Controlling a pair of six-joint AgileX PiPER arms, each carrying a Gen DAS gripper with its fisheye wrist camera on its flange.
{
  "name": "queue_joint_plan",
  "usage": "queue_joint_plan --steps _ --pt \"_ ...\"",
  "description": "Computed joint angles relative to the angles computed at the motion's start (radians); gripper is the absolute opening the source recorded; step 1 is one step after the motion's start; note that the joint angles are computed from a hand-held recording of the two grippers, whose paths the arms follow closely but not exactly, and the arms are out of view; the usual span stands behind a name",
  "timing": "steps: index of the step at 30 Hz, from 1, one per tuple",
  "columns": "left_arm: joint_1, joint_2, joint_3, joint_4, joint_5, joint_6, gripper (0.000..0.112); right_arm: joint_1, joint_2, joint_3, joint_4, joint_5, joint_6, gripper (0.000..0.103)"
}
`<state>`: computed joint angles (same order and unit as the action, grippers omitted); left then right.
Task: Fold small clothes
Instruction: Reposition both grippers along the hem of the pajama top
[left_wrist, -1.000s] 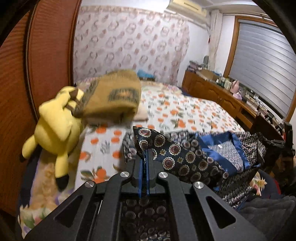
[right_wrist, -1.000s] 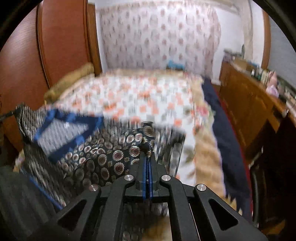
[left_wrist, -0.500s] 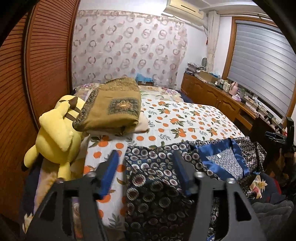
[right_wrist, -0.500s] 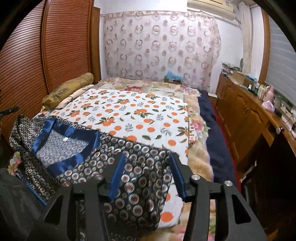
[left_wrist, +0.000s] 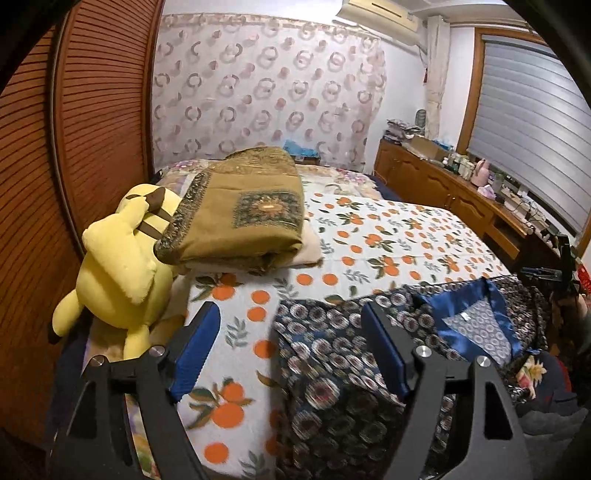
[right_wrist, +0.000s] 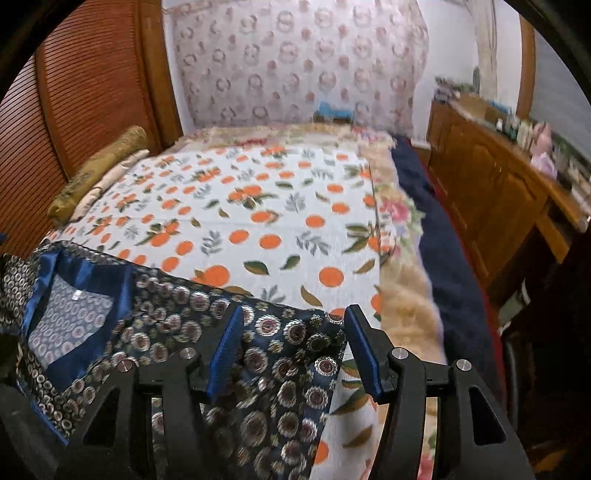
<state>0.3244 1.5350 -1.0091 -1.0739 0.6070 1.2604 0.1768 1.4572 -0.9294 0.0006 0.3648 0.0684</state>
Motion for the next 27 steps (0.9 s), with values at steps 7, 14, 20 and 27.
queue_joint_plan --steps 7,14,20,27 --pt "-0.038 0.132 -0.159 0.13 0.004 -0.11 0.079 0.012 0.087 -0.053 -0.067 0.016 0.064 0.058" --pt "-0.076 0.309 -0.371 0.299 0.132 -0.261 0.064 0.043 0.112 -0.045 -0.231 -0.012 0.233 0.059" --pt "-0.109 0.42 -0.473 0.431 0.197 -0.381 0.043 0.044 0.104 -0.002 -0.264 -0.068 0.27 0.06" --pt "-0.113 0.46 -0.502 0.455 0.259 -0.396 0.038 0.03 0.092 -0.023 -0.123 -0.016 0.09 0.04"
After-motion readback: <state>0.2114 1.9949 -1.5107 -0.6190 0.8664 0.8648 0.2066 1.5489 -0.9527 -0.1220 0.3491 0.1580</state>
